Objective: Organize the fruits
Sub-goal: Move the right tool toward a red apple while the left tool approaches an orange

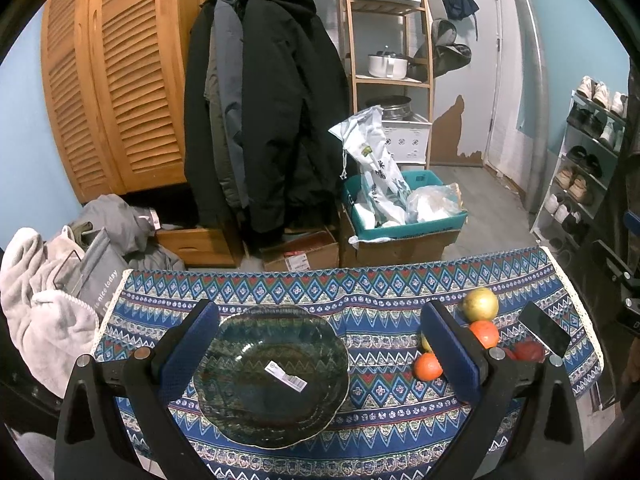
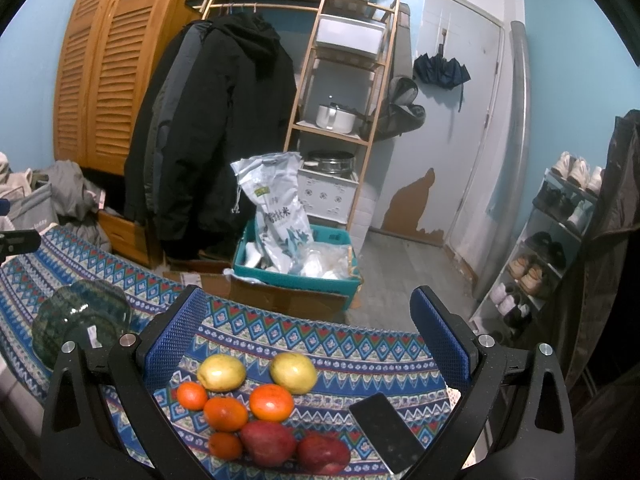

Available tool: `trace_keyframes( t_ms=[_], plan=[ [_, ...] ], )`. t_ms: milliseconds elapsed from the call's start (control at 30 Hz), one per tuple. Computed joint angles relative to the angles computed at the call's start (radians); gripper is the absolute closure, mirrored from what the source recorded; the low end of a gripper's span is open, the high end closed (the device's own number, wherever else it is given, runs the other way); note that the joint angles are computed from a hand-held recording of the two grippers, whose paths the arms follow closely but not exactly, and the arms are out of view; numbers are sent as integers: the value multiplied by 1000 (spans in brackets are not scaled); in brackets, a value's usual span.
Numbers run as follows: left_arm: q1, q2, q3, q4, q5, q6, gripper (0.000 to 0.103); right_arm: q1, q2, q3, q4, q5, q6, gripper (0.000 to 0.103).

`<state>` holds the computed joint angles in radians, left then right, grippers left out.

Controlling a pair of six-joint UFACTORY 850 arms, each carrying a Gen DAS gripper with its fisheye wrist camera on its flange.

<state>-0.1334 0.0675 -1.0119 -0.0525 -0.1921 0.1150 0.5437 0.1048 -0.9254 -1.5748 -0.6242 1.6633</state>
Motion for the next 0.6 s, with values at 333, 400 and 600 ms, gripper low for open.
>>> trace_keyframes(
  t_ms=[333, 400, 600],
  plan=[
    [1, -6, 0, -33, -6, 32, 1, -2, -3, 19, -9, -1, 15, 3],
    [-3, -10, 2, -16, -4, 21, 1, -12, -6, 25, 7, 5, 7, 3],
    [-17, -40, -8, -23, -38, 34, 1, -44, -13, 37, 83, 24, -47, 3]
  ],
)
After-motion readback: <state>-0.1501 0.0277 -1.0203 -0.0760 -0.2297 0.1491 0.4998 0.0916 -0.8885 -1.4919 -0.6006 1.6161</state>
